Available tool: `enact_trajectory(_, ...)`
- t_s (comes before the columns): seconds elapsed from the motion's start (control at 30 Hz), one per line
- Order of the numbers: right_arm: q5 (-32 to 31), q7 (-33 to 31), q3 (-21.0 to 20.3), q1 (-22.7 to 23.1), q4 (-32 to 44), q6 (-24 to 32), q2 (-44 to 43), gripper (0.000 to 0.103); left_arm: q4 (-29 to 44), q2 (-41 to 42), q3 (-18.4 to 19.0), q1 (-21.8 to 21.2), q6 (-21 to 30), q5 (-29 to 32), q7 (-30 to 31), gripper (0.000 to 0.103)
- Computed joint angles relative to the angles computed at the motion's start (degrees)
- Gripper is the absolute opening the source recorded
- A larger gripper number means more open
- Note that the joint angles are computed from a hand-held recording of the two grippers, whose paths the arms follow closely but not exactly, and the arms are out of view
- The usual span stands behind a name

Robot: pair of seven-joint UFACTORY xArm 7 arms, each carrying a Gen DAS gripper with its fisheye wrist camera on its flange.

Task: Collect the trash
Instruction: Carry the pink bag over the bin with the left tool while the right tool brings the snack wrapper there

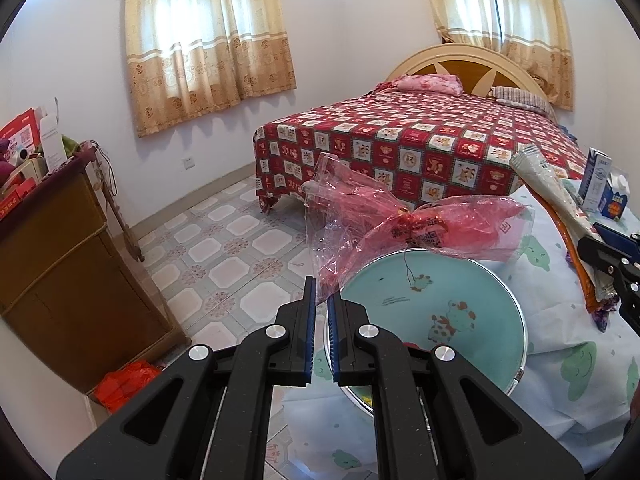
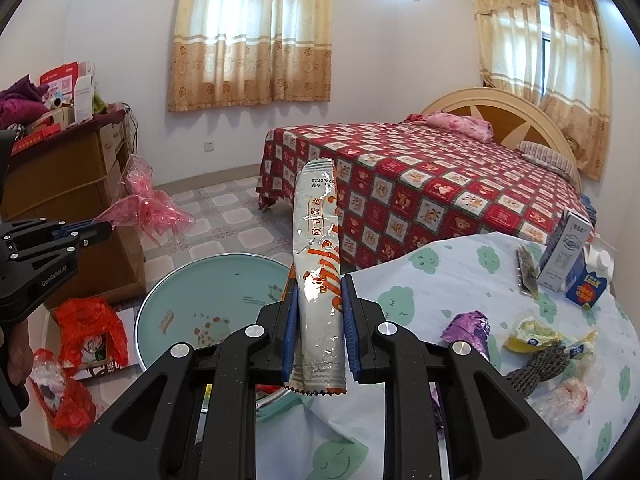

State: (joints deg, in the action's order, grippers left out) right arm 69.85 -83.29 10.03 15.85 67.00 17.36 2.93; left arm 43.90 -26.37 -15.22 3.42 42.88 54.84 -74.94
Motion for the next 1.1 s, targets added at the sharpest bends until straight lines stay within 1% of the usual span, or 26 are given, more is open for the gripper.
enact_trajectory(0.27, -1.44, 0.81, 0.50, 0.32, 0.30, 0.00, 0.51, 0.021, -0.23, -0.33, 0.43, 0.29, 0.23, -0.22, 0.15, 0.006)
enact_trajectory(1.1, -2.51, 1.33, 1.18, 0.81, 0.08, -0.21, 0.83, 0.021, -0.02, 0.93, 0.74, 0.19, 0.40, -0.01, -0.65, 0.006)
